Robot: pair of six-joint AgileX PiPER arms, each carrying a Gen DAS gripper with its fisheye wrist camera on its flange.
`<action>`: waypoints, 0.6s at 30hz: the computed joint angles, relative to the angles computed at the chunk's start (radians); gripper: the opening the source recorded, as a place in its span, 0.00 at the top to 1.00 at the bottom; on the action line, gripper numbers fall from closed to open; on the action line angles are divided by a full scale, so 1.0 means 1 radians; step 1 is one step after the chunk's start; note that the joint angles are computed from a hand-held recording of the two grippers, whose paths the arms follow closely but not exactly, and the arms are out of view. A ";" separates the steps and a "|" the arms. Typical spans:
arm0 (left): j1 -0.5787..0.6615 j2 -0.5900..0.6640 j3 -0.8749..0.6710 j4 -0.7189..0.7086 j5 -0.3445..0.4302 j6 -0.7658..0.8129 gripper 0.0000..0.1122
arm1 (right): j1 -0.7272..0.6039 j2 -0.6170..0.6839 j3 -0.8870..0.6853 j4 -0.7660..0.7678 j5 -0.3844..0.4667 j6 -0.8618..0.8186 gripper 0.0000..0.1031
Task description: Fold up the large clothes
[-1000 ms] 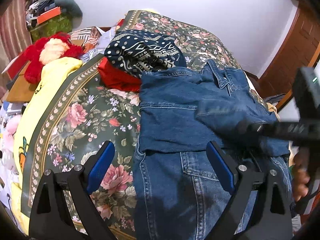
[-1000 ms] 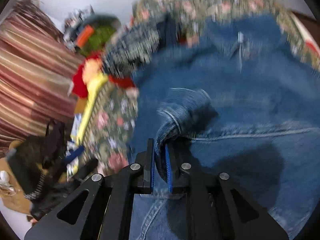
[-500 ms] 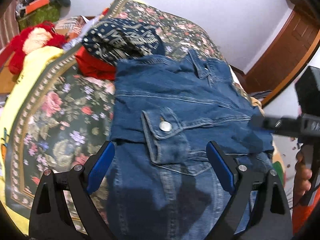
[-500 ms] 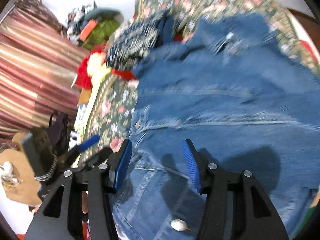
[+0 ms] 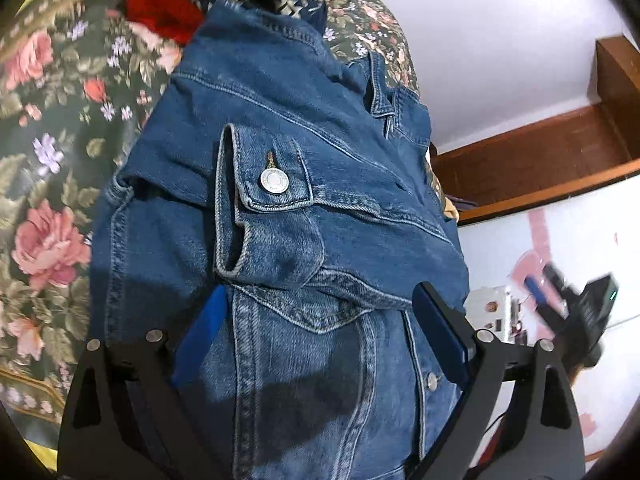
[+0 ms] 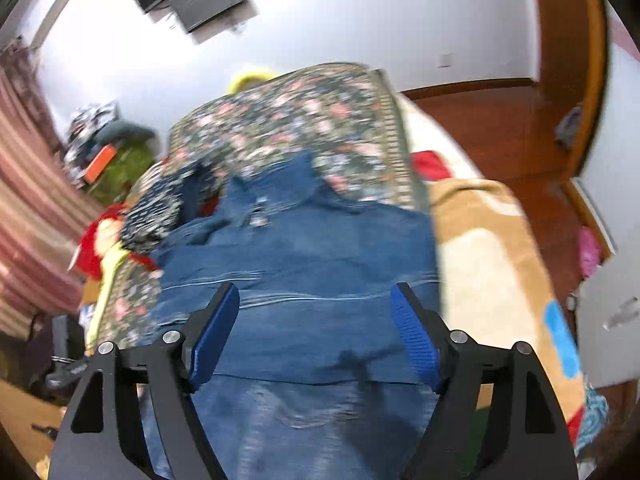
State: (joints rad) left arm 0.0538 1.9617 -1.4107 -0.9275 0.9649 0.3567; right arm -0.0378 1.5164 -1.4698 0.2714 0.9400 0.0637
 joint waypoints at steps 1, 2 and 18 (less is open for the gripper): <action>-0.002 0.009 -0.008 -0.001 0.001 -0.011 0.17 | -0.012 -0.007 0.012 -0.007 0.000 0.002 0.27; -0.005 0.018 -0.016 0.001 0.002 -0.026 0.17 | -0.032 -0.017 0.034 -0.004 -0.002 -0.005 0.27; -0.196 -0.035 -0.103 0.580 -0.239 -0.342 0.74 | -0.138 0.038 0.227 0.136 -0.057 -0.087 0.27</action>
